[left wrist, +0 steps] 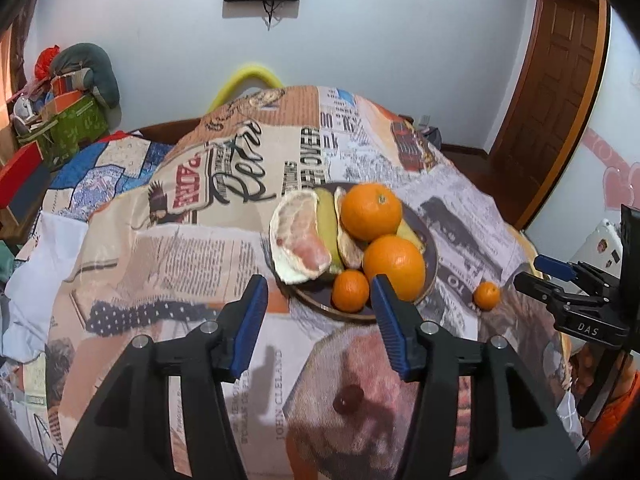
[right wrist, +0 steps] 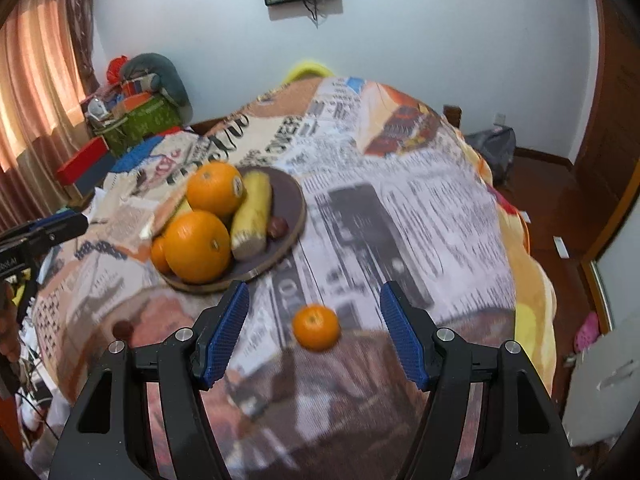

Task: Organize fruits
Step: 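Grasp a small mandarin with the right gripper while the left grasps a red date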

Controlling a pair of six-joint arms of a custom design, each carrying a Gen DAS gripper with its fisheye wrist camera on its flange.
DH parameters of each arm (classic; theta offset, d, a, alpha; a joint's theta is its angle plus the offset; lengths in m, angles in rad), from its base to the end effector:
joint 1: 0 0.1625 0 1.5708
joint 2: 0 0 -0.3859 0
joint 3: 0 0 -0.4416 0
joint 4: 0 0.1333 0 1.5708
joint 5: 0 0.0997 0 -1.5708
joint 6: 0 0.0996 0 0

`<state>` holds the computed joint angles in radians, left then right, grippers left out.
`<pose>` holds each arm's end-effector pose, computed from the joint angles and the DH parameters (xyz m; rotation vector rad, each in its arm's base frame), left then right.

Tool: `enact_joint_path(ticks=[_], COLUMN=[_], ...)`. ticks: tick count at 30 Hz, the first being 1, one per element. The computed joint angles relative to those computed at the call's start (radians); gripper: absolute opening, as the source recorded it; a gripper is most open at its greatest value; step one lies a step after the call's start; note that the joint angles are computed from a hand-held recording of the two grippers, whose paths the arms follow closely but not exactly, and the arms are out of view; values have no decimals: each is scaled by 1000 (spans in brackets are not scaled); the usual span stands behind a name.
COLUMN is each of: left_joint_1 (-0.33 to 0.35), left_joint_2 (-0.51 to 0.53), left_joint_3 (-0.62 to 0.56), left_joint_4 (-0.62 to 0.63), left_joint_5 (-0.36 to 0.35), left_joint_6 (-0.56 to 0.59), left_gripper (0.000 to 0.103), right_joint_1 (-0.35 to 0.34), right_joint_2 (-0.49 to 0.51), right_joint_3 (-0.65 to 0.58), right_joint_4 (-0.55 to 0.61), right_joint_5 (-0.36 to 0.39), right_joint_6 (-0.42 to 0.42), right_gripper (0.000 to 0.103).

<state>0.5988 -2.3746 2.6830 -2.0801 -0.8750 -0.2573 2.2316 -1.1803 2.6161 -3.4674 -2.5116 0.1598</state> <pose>-0.1002 -0.3071 0.2412 0.8151 2.4530 -0.7529 0.2392 -0.2216 0.0735 0.3014 -2.2734 0.9516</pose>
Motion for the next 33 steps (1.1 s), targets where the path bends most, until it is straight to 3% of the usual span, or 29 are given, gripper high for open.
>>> enact_joint_path(ticks=[6,14,18,21,27,33], left_joint_1=[32,76,87,93,65,4], left_joint_2=[15,45,54,67,32,-71], left_joint_3=[16,25,28,28,41,77], left_joint_4=[9,8,2,-4,49,161], left_joint_5=[-16,-33,-41,-51,-72,-68], left_joint_6=[3,16,20,22,-2,-33], left_gripper=[53,53,53,53,53,53], right_joint_1=[-48,-122,-136,-135,-112,-56], right_joint_2=[21,59,72,99,91,49], right_joint_3=[34,45,41,27,39,53], right_joint_4=[-7,-102,-118,-116,-124,-76], right_joint_5=[23,99,133,123,126,105], right_joint_6=[35,7,-6,-13,9,47], right_gripper=[65,64,46,32,31,31])
